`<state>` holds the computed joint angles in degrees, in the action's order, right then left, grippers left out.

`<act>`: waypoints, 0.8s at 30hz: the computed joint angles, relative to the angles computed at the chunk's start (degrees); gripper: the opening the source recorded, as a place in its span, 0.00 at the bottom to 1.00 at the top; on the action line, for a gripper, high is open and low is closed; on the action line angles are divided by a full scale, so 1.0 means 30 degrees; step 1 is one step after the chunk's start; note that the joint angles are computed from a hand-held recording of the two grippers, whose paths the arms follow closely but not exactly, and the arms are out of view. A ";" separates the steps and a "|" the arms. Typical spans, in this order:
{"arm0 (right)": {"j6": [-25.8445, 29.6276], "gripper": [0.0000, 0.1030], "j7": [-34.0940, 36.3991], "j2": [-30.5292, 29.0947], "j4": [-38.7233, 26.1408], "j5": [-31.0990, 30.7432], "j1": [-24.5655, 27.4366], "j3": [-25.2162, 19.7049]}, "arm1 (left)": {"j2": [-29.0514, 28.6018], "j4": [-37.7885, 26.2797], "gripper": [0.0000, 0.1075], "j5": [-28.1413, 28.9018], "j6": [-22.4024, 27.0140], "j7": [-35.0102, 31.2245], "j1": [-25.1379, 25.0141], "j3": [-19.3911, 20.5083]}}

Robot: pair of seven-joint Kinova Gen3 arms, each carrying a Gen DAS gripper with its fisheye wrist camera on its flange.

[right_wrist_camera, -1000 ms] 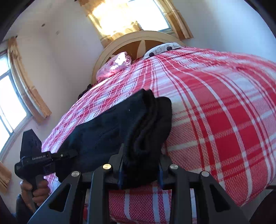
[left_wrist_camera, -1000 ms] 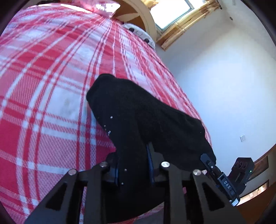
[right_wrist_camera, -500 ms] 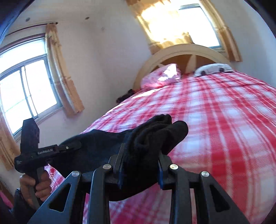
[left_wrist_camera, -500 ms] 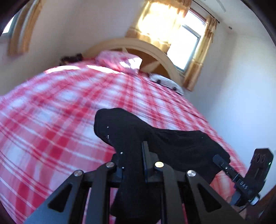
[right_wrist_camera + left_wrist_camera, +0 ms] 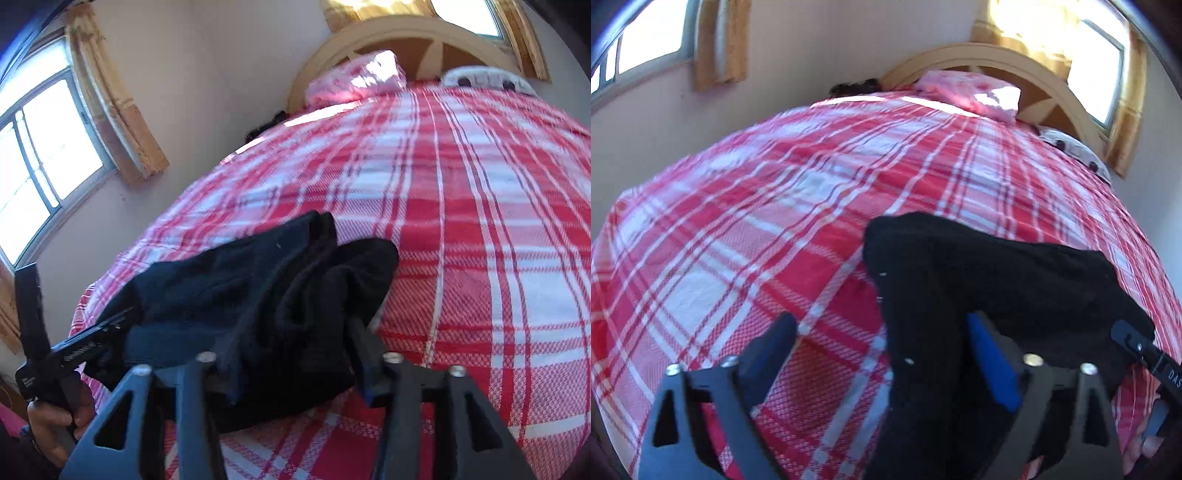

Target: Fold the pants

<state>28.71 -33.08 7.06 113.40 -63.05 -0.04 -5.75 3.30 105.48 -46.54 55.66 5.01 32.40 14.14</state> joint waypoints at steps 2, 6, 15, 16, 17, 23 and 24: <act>0.0989 0.64 -0.1163 0.0470 -0.0490 0.0622 0.0737 -0.0182 | -0.0386 0.0355 0.93 0.0615 -0.0949 -0.0310 -0.0793 0.0075; 0.2085 0.66 -0.1879 0.0464 -0.0518 0.0804 0.0735 0.0467 | -0.0090 -0.0209 0.96 0.0547 0.0229 -0.0955 -0.0216 0.0196; -0.1736 0.68 -0.1389 -0.3273 0.2751 -0.1065 0.2312 -0.0956 | 0.0766 -0.1972 0.96 -0.0865 0.5114 -0.1754 0.3318 -0.0920; -0.2513 0.68 -0.0612 -0.4007 0.3325 -0.1809 0.1927 -0.0841 | 0.0911 -0.2094 0.96 -0.1490 0.5890 -0.1755 0.4203 -0.1319; -0.3289 0.66 0.0164 -0.4594 0.3713 -0.2243 0.1189 -0.0675 | 0.1034 -0.2181 0.96 -0.2206 0.6667 -0.1655 0.5087 -0.1664; -0.5126 0.31 0.0381 -0.4965 0.3266 0.0650 -0.0361 -0.3079 | 0.1633 -0.3211 0.96 -0.4530 0.8692 -0.0809 0.5271 0.0208; -0.5148 0.31 -0.0220 -0.4498 0.3018 0.1426 0.0208 -0.3964 | 0.1779 -0.3385 0.96 -0.4191 0.8277 -0.1180 0.4796 0.0450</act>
